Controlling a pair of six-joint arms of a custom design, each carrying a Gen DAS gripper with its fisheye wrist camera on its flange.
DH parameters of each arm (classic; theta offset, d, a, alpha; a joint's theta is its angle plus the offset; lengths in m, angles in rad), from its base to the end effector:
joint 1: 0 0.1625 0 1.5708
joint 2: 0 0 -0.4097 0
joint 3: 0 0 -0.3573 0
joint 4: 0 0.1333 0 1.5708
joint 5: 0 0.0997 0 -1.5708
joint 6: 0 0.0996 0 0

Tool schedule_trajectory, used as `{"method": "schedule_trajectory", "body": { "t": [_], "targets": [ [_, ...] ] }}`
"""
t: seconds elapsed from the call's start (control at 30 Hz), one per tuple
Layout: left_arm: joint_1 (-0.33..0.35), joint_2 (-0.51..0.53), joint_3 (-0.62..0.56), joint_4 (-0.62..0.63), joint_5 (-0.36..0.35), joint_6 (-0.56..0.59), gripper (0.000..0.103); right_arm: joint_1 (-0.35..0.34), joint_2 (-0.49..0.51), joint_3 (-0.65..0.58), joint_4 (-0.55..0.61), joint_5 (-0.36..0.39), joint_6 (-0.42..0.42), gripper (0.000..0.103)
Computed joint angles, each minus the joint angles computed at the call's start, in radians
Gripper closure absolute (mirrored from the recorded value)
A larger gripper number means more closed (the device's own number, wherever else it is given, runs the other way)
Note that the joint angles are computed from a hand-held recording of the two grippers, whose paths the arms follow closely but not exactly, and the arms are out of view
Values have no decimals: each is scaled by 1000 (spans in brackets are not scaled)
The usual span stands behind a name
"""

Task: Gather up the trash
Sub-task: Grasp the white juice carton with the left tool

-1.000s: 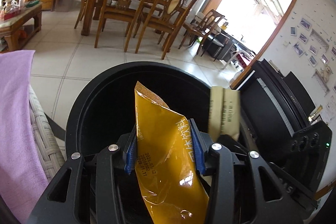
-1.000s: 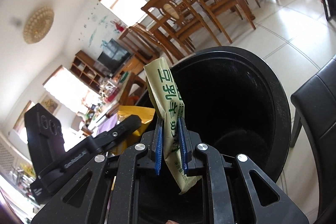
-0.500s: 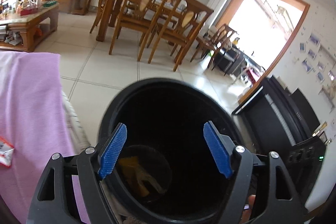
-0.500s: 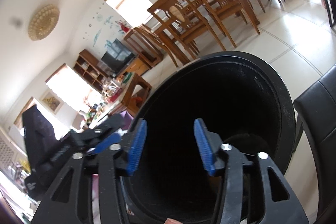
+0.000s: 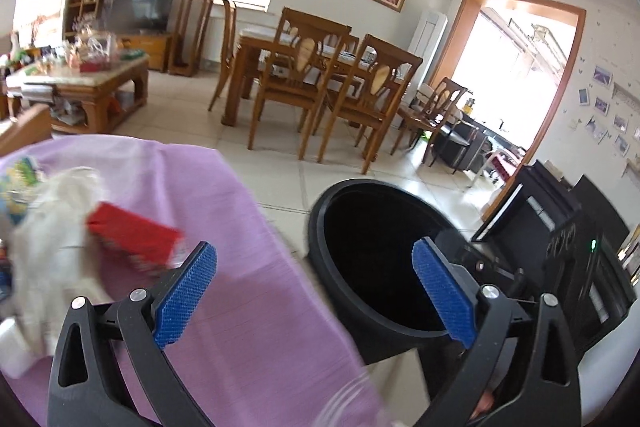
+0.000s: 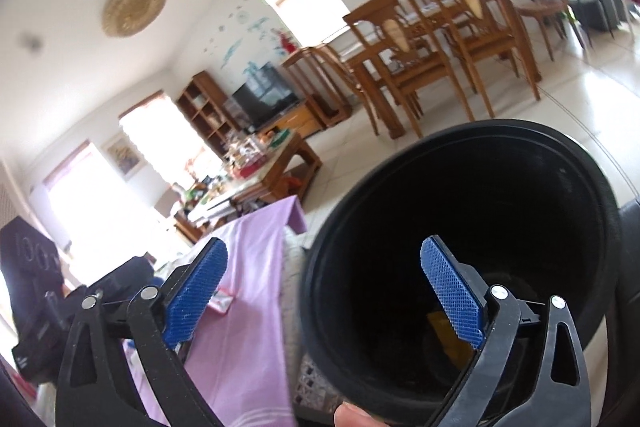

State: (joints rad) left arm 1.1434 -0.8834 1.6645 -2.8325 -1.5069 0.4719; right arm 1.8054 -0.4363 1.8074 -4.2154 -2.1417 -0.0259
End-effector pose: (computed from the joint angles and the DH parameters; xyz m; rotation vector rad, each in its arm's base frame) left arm -0.1415 -0.6477 0.1856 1.2748 2.6950 -0.7282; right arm 0.2055 -0.5179 0.0562 -0.1874 -2.2405 1.6832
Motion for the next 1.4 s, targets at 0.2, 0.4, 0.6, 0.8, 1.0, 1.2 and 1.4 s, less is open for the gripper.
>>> {"method": "schedule_trajectory", "body": {
  "t": [0.2,0.4,0.6,0.8,1.0,1.2,1.4],
  "targets": [
    [41,-49,4,-4,12,70,6,56,58,-139,166,-38,-40,6],
    [111,-66,-55,1,-4,86,6,92,133,-284,317,-55,-77,6],
    [208,-40,-202,-56,31,28,6,121,203,-434,473,-43,-103,6],
    [264,96,-523,174,26,-50,6,124,257,-549,600,-14,-105,6],
    [241,319,-916,509,69,-75,6,126,321,-712,737,-26,-112,6],
    [247,461,-1150,671,90,-135,20,109,349,-876,903,-87,-199,6],
    [308,480,-1210,730,-27,-187,61,69,380,-1017,1124,-88,-271,7]
  ]
}}
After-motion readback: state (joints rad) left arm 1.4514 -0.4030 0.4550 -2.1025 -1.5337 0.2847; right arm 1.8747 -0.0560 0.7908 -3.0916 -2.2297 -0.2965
